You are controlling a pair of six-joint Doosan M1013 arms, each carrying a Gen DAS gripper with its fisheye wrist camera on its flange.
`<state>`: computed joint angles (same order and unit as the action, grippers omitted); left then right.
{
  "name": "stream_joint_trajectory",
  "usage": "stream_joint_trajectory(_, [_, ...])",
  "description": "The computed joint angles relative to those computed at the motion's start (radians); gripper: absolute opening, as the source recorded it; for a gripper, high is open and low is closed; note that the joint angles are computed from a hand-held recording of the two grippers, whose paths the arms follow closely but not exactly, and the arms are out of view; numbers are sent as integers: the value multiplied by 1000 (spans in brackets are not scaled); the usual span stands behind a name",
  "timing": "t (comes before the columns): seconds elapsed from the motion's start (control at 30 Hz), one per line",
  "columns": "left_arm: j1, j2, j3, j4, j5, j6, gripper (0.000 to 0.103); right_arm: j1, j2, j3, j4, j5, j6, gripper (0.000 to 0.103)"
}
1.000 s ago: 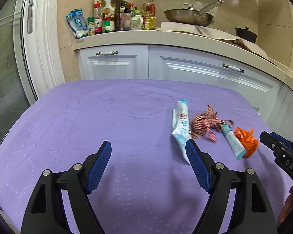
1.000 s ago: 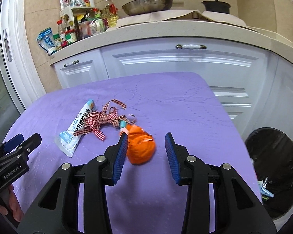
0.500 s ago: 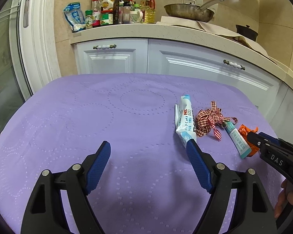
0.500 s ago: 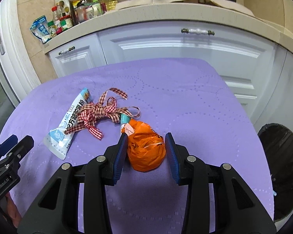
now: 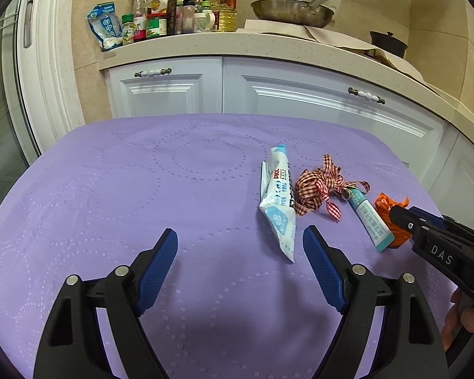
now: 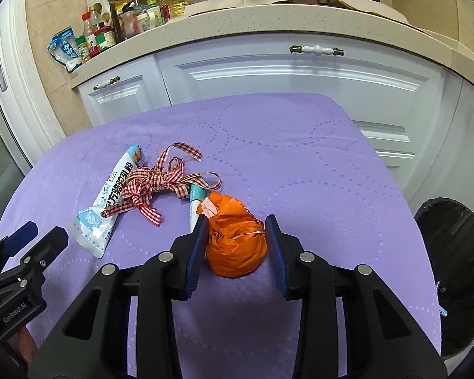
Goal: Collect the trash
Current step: 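Grasp the orange plastic bag with the right gripper, then grasp the white-blue packet with the left gripper while the right holds the orange bag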
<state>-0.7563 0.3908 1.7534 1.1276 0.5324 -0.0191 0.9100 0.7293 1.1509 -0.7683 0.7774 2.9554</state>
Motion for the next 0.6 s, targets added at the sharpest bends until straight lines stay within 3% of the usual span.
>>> stream_joint_trajectory(0.27, [0, 14, -21, -31, -15, 36, 79, 3, -22, 34, -49, 21, 52, 36])
stream_joint_trajectory(0.6, [13, 46, -65, -168, -46, 171, 77, 0, -51, 82, -81, 18, 110, 36])
